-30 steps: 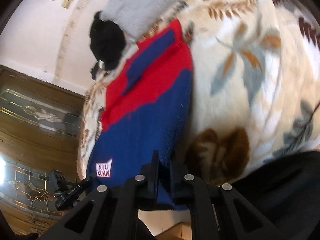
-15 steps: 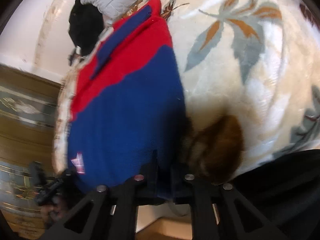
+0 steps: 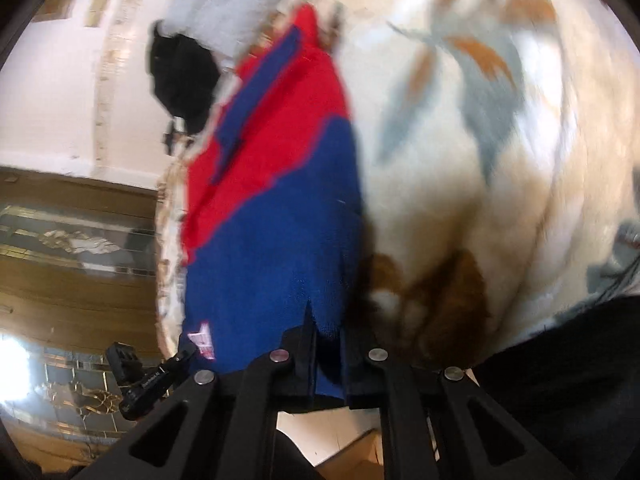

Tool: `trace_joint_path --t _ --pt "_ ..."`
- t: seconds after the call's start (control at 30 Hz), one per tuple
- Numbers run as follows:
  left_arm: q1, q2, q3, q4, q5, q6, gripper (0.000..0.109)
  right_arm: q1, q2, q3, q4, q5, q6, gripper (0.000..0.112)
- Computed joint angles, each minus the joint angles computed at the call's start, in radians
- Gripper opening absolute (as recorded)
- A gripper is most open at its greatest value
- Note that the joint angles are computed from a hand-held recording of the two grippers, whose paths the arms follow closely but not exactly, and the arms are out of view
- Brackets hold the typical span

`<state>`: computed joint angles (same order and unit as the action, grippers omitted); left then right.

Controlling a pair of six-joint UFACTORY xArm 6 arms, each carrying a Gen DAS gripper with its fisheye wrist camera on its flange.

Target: Fold small clothes

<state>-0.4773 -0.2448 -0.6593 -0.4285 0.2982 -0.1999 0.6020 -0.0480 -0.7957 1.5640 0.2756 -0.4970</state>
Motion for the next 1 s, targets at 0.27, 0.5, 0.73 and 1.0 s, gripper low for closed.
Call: trace_joint_path --t 0.27,0.5,0.73,1.0 --pt "0.04 0.068 -0.113 -0.027 0.083 0.081 0.007 -0.089 0.055 -0.08 0.019 0.148 -0.036 0.01" --pt "0.109 0.463 -0.668 -0.091 -0.057 0.209 0.018 -0.254 0.398 -0.659 0.146 0.177 -0.188 0.014" --pt "0.188 0.736 -0.918 0.342 0.051 -0.272 0.099 -0.2 0.601 -0.811 -0.213 -0.013 0.21 0.06" --pt "0.126 0.564 -0.609 0.277 -0.122 -0.18 0.099 -0.106 0.501 -0.604 0.022 -0.029 0.059 0.06"
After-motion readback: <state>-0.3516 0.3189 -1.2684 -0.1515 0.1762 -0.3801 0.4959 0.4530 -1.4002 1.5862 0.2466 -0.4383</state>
